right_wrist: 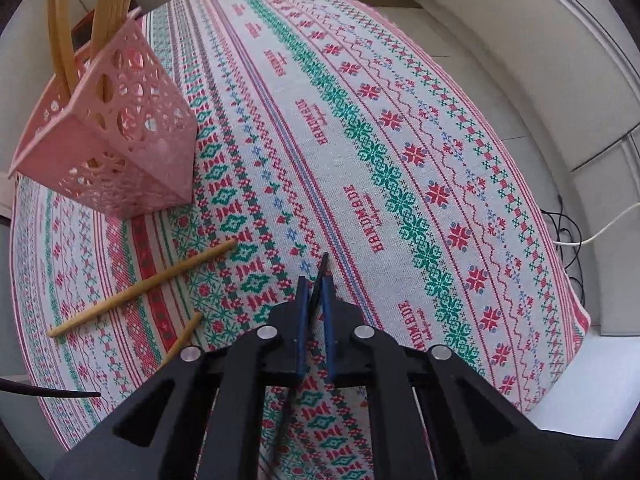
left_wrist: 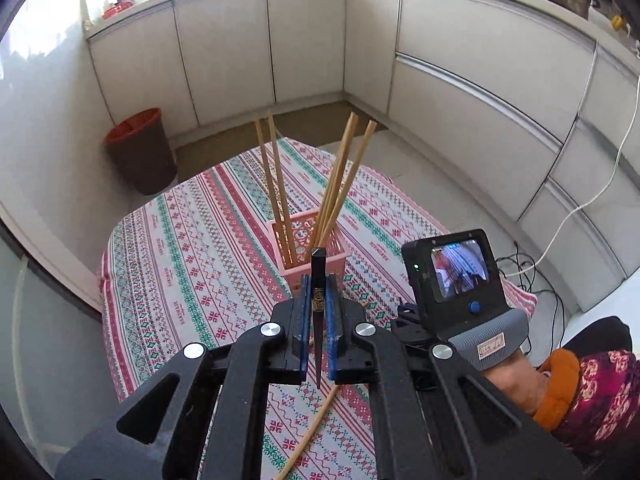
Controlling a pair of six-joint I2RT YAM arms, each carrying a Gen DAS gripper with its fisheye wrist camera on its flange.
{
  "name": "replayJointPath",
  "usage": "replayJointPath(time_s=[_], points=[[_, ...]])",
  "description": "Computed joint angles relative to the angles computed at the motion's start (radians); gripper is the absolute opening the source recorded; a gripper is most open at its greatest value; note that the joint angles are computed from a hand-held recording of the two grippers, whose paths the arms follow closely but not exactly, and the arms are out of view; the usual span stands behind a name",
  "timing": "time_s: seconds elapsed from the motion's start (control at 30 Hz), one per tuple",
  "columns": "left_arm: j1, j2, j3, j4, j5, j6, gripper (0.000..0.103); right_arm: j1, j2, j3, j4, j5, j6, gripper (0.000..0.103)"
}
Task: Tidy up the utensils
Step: 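Close the left tool on the black gold-banded chopstick while the right tool grasps a wooden one, then carry both chopsticks into the pink basket and open both tools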
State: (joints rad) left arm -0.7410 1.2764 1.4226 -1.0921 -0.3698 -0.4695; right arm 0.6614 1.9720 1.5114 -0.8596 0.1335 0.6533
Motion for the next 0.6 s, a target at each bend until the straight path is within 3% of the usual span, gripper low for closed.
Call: replayJointPath(time_s=[0.27,0.6], points=[[0.011,-0.062,0.027,0.016,0.027,-0.046,0.006,-0.057,-0.294,-0.123,0.097,-0.135,-0.026,0.004],[0.027,-0.028,0.154,0.043,-0.028,-0.057,0.006,-0.096,-0.501,0.082,0.037,-0.153,-0.13,0.004]])
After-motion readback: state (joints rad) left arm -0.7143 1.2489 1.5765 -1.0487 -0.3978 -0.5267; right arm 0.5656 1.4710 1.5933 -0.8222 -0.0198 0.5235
